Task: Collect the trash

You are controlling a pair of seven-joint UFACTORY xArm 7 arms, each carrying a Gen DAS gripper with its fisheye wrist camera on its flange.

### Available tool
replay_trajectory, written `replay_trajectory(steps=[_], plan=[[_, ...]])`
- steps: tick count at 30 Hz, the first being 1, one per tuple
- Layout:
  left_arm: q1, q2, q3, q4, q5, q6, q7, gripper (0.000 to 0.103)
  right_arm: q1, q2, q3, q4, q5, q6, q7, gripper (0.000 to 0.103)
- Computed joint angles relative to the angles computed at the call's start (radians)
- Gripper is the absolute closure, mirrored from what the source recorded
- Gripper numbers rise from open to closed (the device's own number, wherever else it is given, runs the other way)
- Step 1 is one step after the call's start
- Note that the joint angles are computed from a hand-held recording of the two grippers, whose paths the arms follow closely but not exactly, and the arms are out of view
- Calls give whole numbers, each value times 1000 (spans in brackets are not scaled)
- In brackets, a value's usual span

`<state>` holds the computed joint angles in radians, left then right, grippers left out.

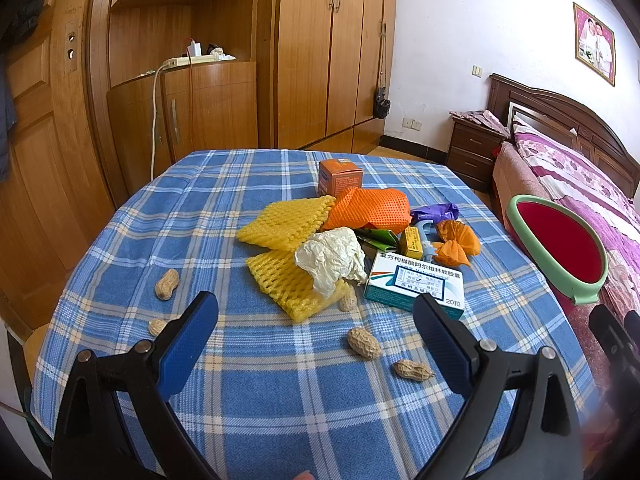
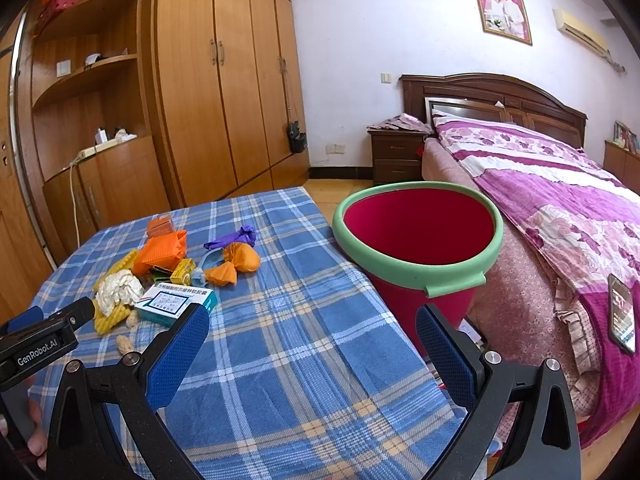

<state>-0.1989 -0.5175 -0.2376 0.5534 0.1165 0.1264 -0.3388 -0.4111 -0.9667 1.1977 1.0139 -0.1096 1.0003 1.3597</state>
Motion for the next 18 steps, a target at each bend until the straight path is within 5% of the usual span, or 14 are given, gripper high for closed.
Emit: replay_trajectory(steps=[18], plan=[[-1, -6, -5, -8, 4, 2, -7, 6, -3, -4, -2, -1, 4, 0, -2, 0]])
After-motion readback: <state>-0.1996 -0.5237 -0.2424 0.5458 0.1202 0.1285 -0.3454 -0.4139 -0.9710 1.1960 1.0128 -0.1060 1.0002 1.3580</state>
